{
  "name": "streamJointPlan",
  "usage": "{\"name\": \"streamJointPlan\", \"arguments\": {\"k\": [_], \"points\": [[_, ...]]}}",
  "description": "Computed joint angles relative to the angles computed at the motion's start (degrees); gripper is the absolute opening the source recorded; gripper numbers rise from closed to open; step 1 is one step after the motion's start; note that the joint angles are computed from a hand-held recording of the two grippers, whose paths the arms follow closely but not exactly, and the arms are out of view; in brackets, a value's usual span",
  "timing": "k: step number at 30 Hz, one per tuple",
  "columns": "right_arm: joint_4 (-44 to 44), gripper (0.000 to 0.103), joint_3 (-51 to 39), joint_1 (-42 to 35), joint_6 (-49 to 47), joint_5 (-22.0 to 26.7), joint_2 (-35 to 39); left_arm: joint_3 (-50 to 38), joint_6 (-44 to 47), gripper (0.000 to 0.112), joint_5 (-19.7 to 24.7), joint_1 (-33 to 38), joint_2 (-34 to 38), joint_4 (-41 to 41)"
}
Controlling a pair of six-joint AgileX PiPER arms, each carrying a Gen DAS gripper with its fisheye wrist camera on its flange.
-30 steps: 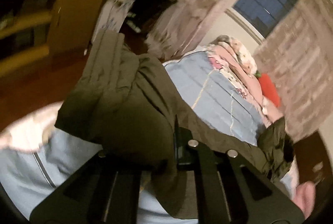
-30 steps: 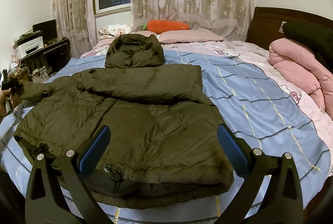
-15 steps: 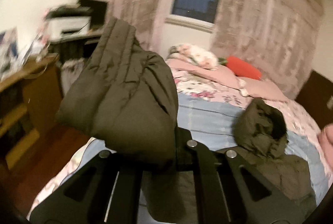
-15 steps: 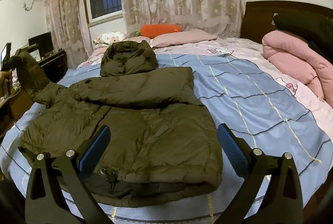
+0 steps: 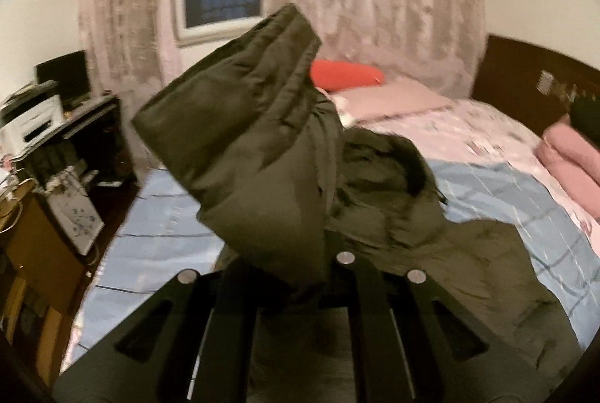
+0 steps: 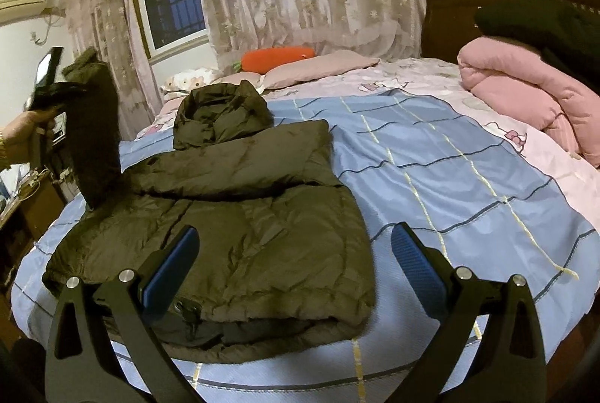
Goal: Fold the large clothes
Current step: 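Lower the sleeve onto the jacket and open the left gripper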
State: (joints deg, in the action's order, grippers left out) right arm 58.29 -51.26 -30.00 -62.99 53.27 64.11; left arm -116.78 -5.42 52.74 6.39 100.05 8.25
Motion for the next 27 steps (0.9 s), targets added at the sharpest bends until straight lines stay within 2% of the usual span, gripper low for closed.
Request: {"name": "streamJointPlan", "arguments": {"k": [7, 12, 16, 19, 20, 22, 23, 25, 27], "points": [[1.8, 0.102, -0.8, -5.4, -2.7, 3.8, 1.5, 3.0, -8.6, 0.008, -1.5, -10.9, 6.1, 5.9], [1.7, 0.102, -1.7, -8.0, -3.1, 4.9, 2.9, 8.6, -13.4, 0.017, -6.2, -14.7, 9.4, 4.1], [1.6, 0.102, -2.0, -9.3, -3.1, 5.4, 3.8, 13.8, -19.0, 0.020, -9.9, -17.2, 10.9, 6.1], [1.6, 0.102, -2.0, -9.8, -3.6, 5.6, 3.9, 16.3, -21.0, 0.032, -12.1, -18.0, 11.6, 5.8], [1.7, 0.102, -2.0, -9.9, -3.6, 5.7, 4.0, 17.0, -21.1, 0.042, -12.8, -18.3, 11.5, 5.5], [1.5, 0.102, -2.2, -9.6, -3.2, 5.5, 4.3, 19.1, -18.6, 0.093, -14.9, -18.0, 10.6, 1.4], [1.5, 0.102, -2.2, -9.5, -3.1, 5.5, 4.3, 20.2, -16.7, 0.096, -16.1, -17.9, 10.0, -1.9], [1.3, 0.102, -2.1, -8.9, -3.0, 5.1, 4.0, 19.6, -14.8, 0.096, -15.3, -18.5, 10.0, -5.0], [1.2, 0.102, -1.8, -8.3, -3.2, 4.8, 3.5, 21.1, -14.3, 0.096, -16.7, -19.2, 8.2, -7.8]]}}
